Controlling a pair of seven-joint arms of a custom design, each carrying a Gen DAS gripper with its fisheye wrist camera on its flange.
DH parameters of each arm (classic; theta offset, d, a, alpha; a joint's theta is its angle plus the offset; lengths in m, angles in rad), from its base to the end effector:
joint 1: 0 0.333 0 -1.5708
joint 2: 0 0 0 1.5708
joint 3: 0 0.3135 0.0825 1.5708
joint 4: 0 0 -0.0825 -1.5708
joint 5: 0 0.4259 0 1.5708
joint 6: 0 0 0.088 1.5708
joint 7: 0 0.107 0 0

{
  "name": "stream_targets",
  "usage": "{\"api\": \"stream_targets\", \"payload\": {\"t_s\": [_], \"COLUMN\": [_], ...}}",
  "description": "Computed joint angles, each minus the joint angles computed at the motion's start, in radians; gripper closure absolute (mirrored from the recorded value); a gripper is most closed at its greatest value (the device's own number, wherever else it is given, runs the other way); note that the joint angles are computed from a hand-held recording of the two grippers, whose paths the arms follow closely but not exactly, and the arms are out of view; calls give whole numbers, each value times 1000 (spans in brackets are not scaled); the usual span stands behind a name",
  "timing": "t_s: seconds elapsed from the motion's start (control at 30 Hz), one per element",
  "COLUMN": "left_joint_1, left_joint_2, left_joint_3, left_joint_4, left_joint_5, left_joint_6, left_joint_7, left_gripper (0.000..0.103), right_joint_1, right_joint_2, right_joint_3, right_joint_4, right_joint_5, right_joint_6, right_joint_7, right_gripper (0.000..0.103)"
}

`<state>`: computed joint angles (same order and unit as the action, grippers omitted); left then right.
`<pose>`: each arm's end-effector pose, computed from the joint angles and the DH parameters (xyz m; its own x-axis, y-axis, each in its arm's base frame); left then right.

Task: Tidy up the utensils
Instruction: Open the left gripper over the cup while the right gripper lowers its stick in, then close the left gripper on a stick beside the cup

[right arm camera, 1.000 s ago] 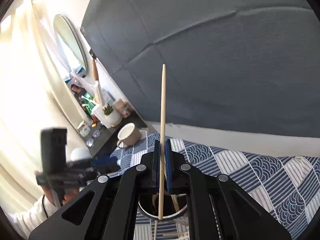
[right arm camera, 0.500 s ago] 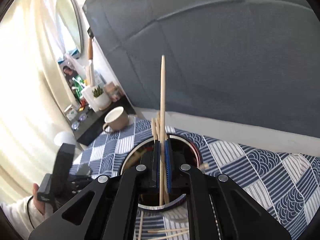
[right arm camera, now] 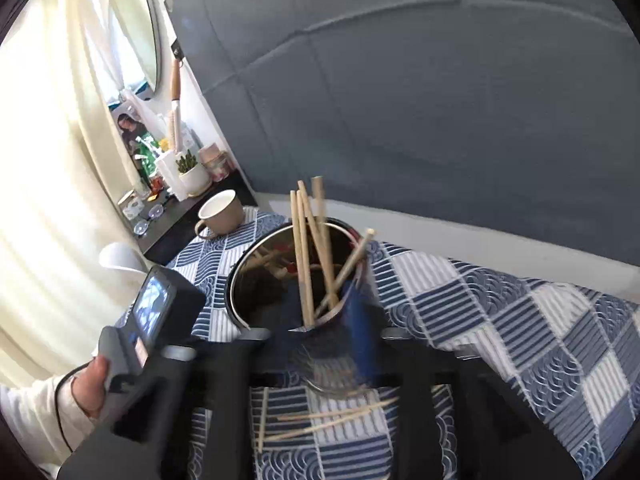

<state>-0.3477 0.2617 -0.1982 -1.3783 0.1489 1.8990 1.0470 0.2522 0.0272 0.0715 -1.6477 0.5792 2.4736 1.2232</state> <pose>0.6152 -0.3403 0.5898 -0.0443 -0.9980 0.0453 -0.9614 0.0303 -0.2734 0.6275 0.2082 0.6699 0.4669 -0.8270 -0.3130 -0.6666 -0.0967 -0.7391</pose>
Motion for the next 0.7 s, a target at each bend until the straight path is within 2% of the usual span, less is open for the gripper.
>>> {"api": "stream_targets", "payload": {"t_s": [0.07,0.13,0.17,0.23,0.37,0.4,0.47,0.53,0.57,0.6,0.67,0.7], "left_joint_1": [-9,-14,-18,-24,-56,-60,-48,-44,-43,-41,-28,-22], "left_joint_2": [26,42,56,70,131,130,124,124,119,115,105,97], "left_joint_3": [5,9,10,14,26,29,26,26,26,26,21,19], "left_joint_4": [34,57,74,92,177,176,169,172,168,164,151,141], "left_joint_5": [23,29,33,40,90,92,53,42,40,37,5,-8], "left_joint_6": [-36,-66,-79,-92,-172,-167,-152,-152,-151,-148,-137,-132], "left_joint_7": [-22,-38,-44,-56,-79,-92,-108,-110,-109,-108,-103,-99], "left_gripper": [41,41,41,41,41,48,56,60,68,83,96,98], "right_joint_1": [-2,-3,-9,-19,-61,-63,-70,-70,-71,-72,-70,-66], "right_joint_2": [-62,-100,-127,-157,-178,-182,-198,-201,-203,-202,-212,-216], "right_joint_3": [-7,-24,-28,-33,-41,-45,-55,-63,-64,-65,-67,-71], "right_joint_4": [-75,-118,-159,-217,-293,-306,-345,-362,-371,-375,-397,-405], "right_joint_5": [-5,-21,-80,-205,-461,-489,-524,-533,-549,-558,-570,-560], "right_joint_6": [43,37,47,59,-62,-80,-121,-153,-174,-181,-182,-185], "right_joint_7": [-3,23,76,178,438,465,509,521,530,534,530,513], "right_gripper": [44,29,18,17,19,27,36,49,59,72,88,98]}}
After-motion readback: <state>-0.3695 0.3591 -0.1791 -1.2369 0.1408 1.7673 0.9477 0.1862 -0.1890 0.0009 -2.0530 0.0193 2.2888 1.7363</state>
